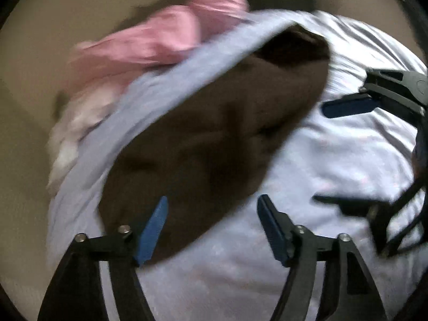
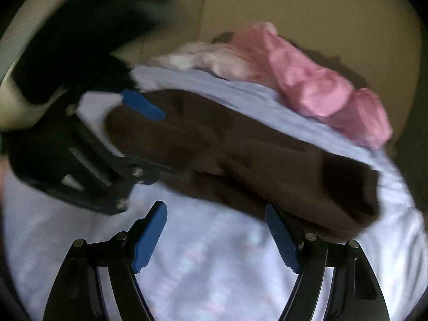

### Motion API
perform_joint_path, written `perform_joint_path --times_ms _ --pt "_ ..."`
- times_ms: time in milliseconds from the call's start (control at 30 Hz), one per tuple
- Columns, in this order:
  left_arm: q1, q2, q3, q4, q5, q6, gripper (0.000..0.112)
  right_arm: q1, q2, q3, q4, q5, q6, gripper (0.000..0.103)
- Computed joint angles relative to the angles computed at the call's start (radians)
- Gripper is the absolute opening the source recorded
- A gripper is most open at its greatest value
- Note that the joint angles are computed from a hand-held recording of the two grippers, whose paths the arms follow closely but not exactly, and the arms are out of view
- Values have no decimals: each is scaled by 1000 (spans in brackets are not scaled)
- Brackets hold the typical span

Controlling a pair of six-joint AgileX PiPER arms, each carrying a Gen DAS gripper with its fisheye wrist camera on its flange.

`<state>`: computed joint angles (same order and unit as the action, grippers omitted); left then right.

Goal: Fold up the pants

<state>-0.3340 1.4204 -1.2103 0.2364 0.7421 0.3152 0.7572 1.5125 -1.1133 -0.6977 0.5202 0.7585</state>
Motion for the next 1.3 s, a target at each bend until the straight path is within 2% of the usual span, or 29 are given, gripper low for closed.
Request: perform_joint_path --times_ms 33,100,133,167,267,333,400,500,533,600,667,733,867,1000,1167,1233,1300 --pt "67 -50 71 15 -68 -46 74 -25 16 -12 88 -49 -76 76" --pt "184 -85 138 -8 -148 -49 75 -47 71 -60 186 -74 -153 70" --pt "227 -87 150 -12 -165 -52 75 -40 96 -81 192 -68 -146 63" --pt "261 -83 150 -40 -172 -35 75 -57 129 -112 238 -68 -177 61" --pt "372 -47 122 -199 -195 64 75 -32 201 -192 215 -22 -137 60" --pt "396 -32 126 -209 -247 51 75 -5 246 -250 242 6 -212 59" --pt "421 4 110 -229 -291 48 75 2 289 -305 332 24 -319 59" --pt "473 84 53 -317 -275 99 75 -15 345 -385 427 89 -384 57" --pt "480 105 41 -325 -273 94 75 -25 361 -407 465 116 -408 52" --pt "506 138 25 -434 -262 191 75 -53 404 -478 577 224 -482 48" --pt "525 153 21 -525 -274 275 75 -42 406 -475 555 237 -489 48" --pt "546 203 -33 -582 -234 304 75 -7 393 -456 428 209 -395 48" --pt "632 285 -139 -775 -52 423 75 2 418 -511 350 200 -334 48" --pt "646 311 -160 -840 -33 499 75 -29 488 -595 426 240 -396 48" --pt "672 444 -291 -871 116 488 74 -4 533 -641 375 276 -361 48" --pt "675 481 -333 -892 167 494 71 8 540 -642 336 276 -340 48" --pt "657 484 -339 -869 154 464 65 7 542 -635 326 266 -335 48"
